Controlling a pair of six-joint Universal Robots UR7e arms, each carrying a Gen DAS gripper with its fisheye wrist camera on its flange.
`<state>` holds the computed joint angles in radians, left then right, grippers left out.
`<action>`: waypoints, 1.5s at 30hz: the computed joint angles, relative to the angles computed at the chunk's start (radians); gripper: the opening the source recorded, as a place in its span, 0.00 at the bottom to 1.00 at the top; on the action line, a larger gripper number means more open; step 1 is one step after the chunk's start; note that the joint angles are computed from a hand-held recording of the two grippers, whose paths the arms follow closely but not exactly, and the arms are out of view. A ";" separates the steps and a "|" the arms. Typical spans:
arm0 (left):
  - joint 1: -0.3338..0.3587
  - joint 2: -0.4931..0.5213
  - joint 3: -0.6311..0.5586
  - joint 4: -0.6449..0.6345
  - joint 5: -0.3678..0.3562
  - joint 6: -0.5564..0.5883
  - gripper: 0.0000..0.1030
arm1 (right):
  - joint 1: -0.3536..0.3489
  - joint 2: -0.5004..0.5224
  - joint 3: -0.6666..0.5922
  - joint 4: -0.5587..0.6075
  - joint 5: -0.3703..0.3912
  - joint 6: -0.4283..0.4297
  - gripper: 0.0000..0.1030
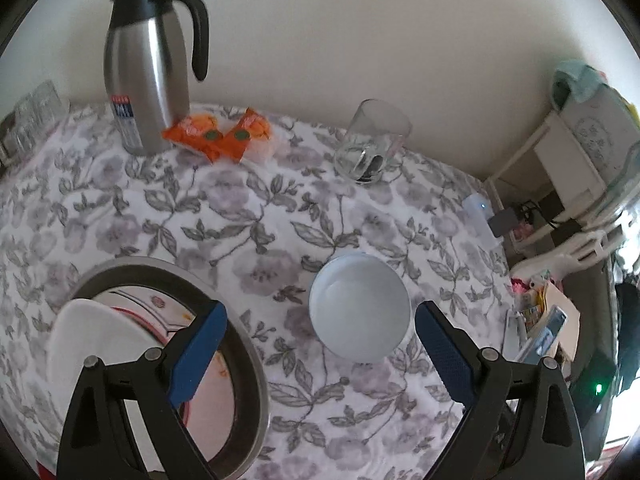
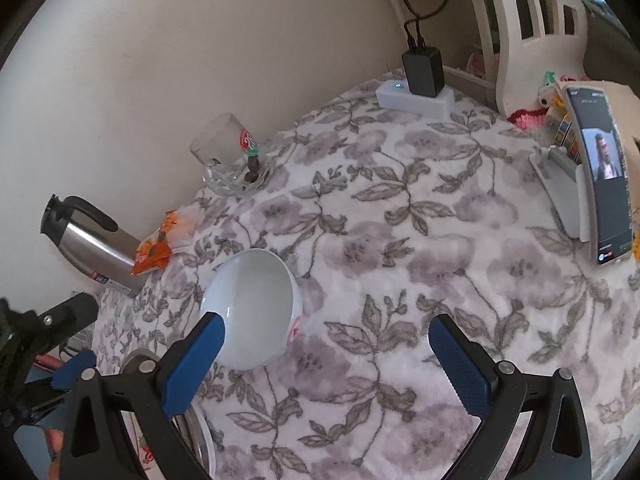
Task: Organize plates and bowls
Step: 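Move both tools toward the white round bowl with red emblem, then close the right tool on the round bowl rim while the left tool grips it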
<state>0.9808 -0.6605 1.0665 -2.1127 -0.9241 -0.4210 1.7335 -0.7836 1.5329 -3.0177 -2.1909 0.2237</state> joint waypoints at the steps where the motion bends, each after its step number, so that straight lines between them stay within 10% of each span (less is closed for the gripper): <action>1: 0.004 0.011 -0.014 0.011 0.004 -0.008 0.93 | -0.004 0.005 -0.006 0.007 0.004 0.000 1.00; 29: 0.070 0.265 -0.334 0.273 0.038 -0.051 0.75 | -0.063 0.135 -0.150 0.095 0.135 -0.038 0.75; 45: 0.100 0.319 -0.404 0.309 -0.022 -0.044 0.39 | -0.076 0.167 -0.188 0.102 0.175 -0.034 0.45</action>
<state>1.0804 -0.3416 0.6630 -1.8038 -0.9461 -0.4649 1.6577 -0.6165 1.3449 -2.9153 -2.0160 0.1900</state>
